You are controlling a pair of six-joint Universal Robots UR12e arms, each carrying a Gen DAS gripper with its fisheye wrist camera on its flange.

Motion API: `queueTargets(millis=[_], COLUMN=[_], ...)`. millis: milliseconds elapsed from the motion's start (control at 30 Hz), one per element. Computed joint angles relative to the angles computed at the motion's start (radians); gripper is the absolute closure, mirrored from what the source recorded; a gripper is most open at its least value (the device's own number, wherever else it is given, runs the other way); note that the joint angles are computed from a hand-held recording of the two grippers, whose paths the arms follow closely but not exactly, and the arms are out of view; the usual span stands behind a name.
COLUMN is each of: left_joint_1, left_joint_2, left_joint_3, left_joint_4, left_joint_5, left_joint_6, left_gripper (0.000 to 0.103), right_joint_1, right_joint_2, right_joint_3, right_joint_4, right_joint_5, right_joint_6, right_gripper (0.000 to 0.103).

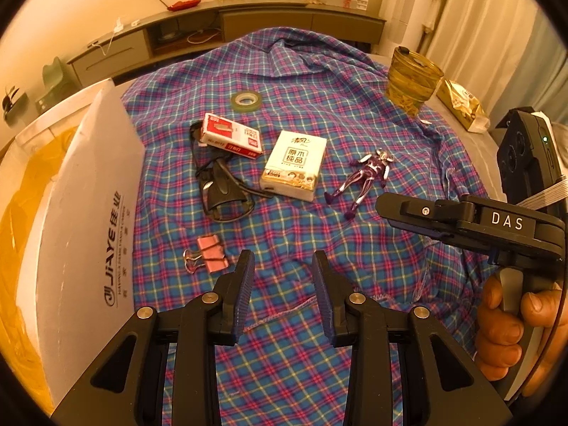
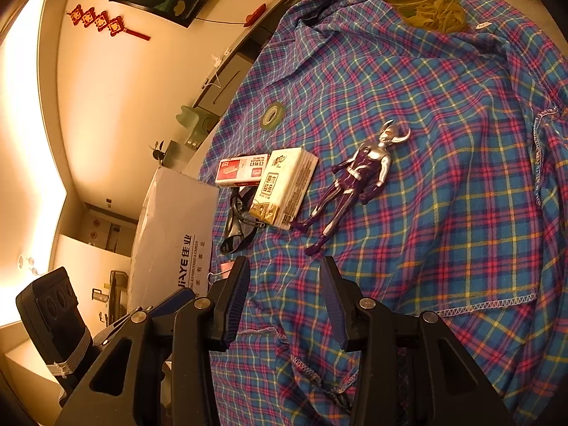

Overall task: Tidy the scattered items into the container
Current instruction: 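Move left tool to white tissue pack while right tool approaches purple figure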

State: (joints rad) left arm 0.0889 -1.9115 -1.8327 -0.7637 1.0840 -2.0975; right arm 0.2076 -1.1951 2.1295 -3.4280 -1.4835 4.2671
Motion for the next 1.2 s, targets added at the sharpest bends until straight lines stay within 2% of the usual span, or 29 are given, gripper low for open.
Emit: queueTargets(millis=[267, 600, 933, 1200], left_joint_1=[-0.013, -0.043, -0.07, -0.095], left_joint_2=[-0.008, -0.029, -0.061, -0.093], left_joint_3=[0.006, 0.025, 0.05, 0.073], left_joint_4=[0.004, 0.017, 0.028, 0.054], left_joint_5=[-0.002, -0.006, -0.012, -0.009], left_joint_6=[-0.002, -0.022, -0.04, -0.056], left_gripper=[0.066, 0.062, 0.062, 0.059], right_joint_1=[-0.004, -0.009, -0.001, 0.01], right_joint_2=[-0.006, -0.03, -0.04, -0.044], right_joint_3=[0.005, 0.003, -0.03, -0.076], right_joint_4=[0.014, 0.073, 0.217, 0.36], right_joint_5=[-0.01, -0.064, -0.149, -0.236], right_joint_6=[0.003, -0.028, -0.072, -0.112], right_gripper=[0.057, 0.055, 0.045, 0.043])
